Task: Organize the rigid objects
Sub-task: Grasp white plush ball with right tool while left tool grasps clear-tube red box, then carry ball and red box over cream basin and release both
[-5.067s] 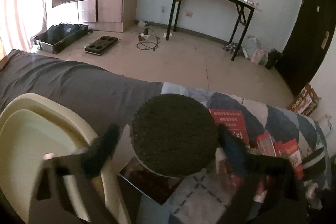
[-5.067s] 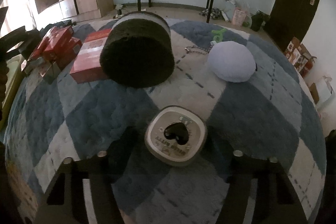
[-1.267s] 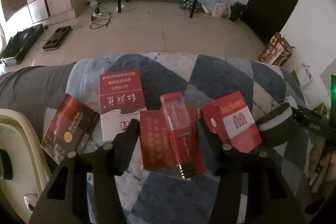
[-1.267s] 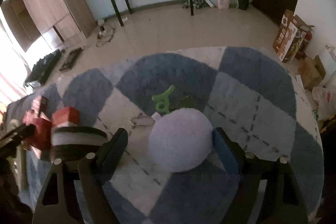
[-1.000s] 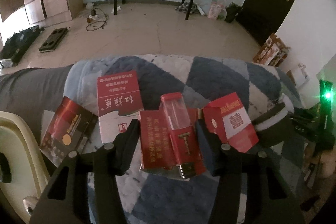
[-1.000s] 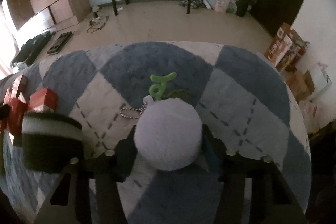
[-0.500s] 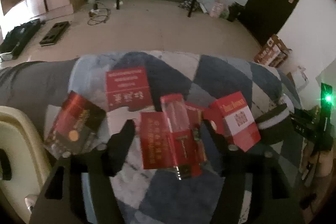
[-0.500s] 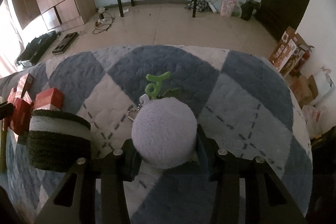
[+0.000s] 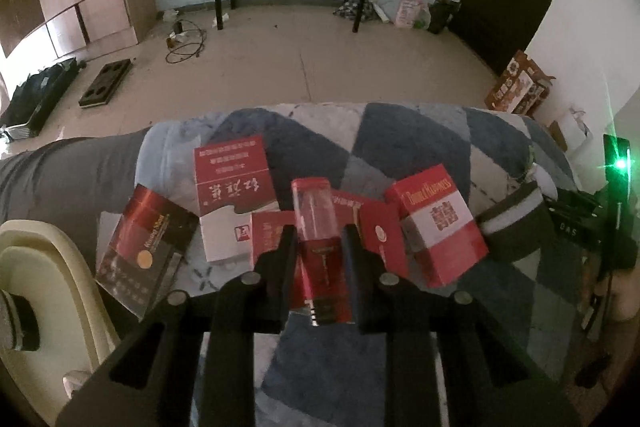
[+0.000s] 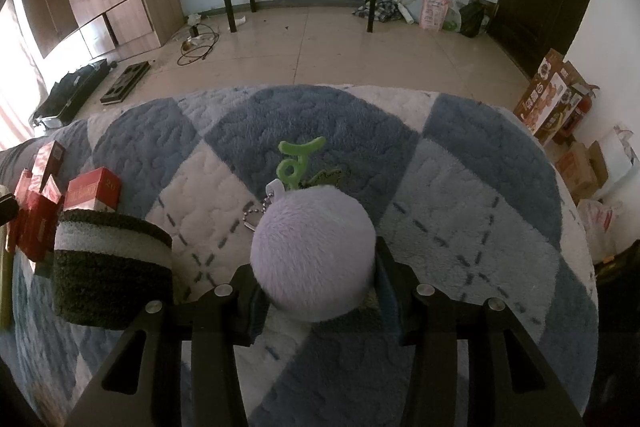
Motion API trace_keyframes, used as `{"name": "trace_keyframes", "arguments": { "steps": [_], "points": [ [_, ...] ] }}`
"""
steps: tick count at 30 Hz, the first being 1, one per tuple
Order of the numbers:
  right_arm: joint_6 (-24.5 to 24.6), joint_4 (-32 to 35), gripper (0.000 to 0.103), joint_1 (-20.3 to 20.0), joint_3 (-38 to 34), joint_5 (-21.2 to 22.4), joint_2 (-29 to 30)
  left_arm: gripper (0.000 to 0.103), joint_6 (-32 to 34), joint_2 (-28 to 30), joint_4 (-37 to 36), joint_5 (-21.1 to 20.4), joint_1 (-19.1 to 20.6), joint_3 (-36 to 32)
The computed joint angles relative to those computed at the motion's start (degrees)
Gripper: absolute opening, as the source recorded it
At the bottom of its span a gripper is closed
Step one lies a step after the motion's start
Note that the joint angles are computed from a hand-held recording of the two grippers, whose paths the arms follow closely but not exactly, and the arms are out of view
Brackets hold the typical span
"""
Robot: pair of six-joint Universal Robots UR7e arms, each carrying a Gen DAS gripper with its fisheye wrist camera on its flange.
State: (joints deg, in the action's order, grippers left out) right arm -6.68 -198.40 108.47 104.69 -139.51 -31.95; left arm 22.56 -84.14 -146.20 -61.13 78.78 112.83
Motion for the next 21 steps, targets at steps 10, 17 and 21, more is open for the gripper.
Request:
{"name": "trace_keyframes", "arguments": {
  "steps": [10, 17, 21],
  "points": [
    [-0.9, 0.1, 0.045, 0.3, -0.7, -1.2, 0.7, 0.023, 1.7, 0.2, -2.1, 0.3, -0.4, 0.9],
    [-5.8, -8.8, 0.04, 3.3, 0.6, -1.4, 0.3, 0.022, 2.6, -5.6, -5.5, -3.7, 0.6, 0.6],
    [-10.5, -14.4, 0.04, 9.0, 2.4, 4.4, -0.4, 0.022, 0.8, -9.5, -7.1, -3.5, 4.8, -2.6]
  ]
}}
